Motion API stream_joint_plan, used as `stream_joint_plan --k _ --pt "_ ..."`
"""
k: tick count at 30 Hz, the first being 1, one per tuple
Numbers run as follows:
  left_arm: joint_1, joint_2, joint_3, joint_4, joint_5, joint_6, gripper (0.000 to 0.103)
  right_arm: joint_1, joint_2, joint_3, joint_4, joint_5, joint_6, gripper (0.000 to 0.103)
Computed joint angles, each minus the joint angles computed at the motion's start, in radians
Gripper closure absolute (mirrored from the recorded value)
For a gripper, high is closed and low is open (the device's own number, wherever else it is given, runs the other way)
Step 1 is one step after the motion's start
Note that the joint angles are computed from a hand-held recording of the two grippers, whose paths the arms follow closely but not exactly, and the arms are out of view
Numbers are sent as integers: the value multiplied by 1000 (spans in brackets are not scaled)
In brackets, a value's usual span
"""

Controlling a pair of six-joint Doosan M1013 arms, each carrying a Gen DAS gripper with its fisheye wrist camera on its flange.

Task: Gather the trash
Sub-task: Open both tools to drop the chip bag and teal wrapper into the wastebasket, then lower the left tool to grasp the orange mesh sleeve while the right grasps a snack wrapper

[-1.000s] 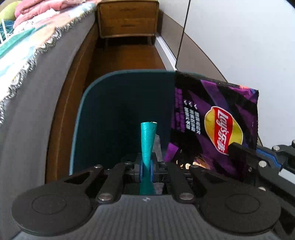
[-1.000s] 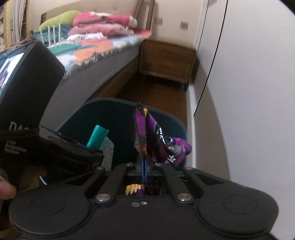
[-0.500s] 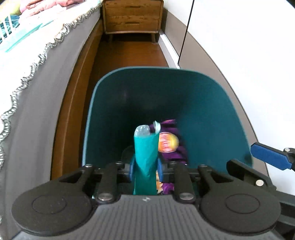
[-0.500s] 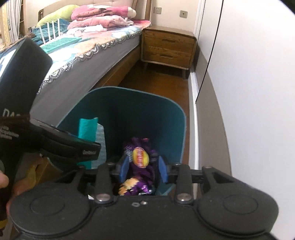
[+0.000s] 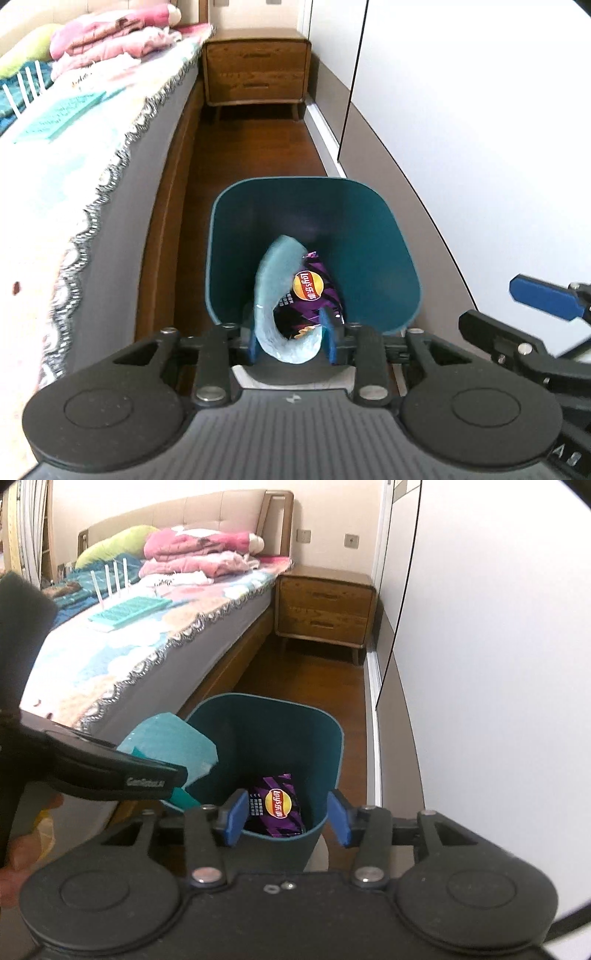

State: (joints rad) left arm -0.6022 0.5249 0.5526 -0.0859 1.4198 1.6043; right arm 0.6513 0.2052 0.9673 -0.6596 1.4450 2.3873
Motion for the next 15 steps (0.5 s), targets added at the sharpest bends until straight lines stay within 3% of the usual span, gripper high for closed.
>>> stream_joint_plan --k 2,3,8,15 --pt "2 -37 46 -2 -26 7 47 18 -7 -5 -17 17 14 52" --pt "3 -53 66 -2 -37 9 44 28 -12 -5 -22 22 25 52" --pt "6 -131 151 5 -61 17 41 74 -36 -1 -57 29 68 41" --pt "10 -229 262 8 -107 12 37 136 -65 21 -90 44 129 34"
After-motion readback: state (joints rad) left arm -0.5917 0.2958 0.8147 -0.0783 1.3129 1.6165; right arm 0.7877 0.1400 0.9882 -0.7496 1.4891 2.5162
